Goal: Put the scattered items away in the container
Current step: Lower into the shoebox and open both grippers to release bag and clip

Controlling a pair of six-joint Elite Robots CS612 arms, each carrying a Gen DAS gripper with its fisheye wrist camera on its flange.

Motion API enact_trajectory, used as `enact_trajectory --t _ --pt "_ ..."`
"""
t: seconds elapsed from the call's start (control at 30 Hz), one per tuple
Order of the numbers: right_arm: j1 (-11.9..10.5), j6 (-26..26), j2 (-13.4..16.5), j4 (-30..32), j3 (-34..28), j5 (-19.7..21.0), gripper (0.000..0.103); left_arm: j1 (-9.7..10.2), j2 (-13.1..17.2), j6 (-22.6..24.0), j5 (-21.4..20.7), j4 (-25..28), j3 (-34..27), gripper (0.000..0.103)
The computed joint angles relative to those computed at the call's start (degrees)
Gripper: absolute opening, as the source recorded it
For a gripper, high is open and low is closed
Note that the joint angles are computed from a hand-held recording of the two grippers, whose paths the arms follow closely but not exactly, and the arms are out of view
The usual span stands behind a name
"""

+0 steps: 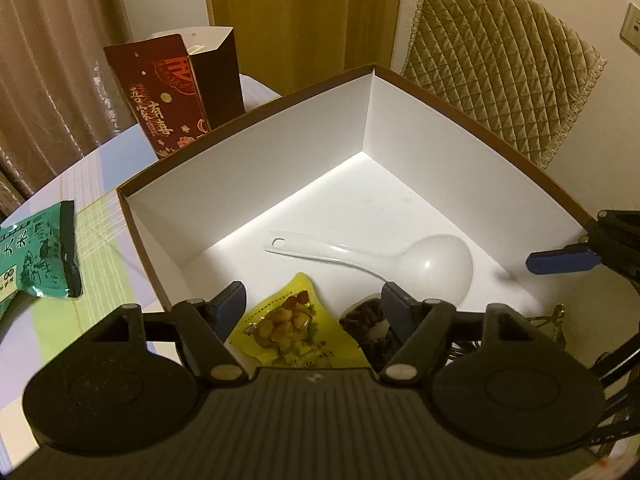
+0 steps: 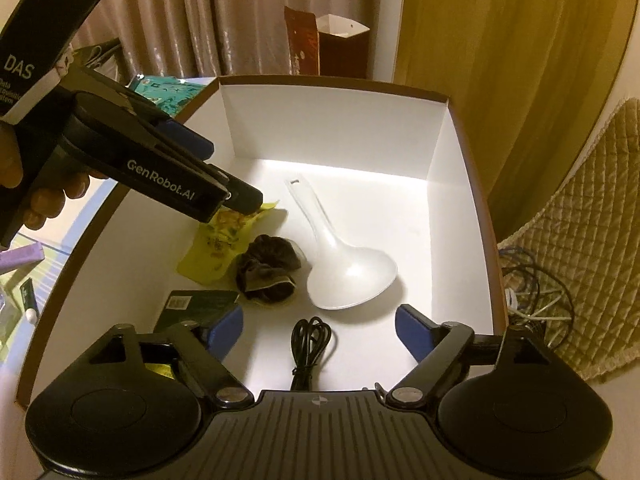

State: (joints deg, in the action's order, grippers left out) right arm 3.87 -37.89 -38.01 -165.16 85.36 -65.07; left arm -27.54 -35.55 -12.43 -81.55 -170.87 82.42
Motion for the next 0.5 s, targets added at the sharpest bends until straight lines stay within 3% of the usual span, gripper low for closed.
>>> enact_trajectory --t 0.2,0.5 --pt "-0.17 -0.24 -0.89 -0.71 1.28 0.4 0.095 -0.28 -1.54 -1.07 0.01 -1.05 2.15 0.076" --pt "-0.54 0.48 -2.02 -1.81 3.14 1.46 0.099 -1.07 -4.49 -3.45 -0.06 -4.93 7.01 0.079"
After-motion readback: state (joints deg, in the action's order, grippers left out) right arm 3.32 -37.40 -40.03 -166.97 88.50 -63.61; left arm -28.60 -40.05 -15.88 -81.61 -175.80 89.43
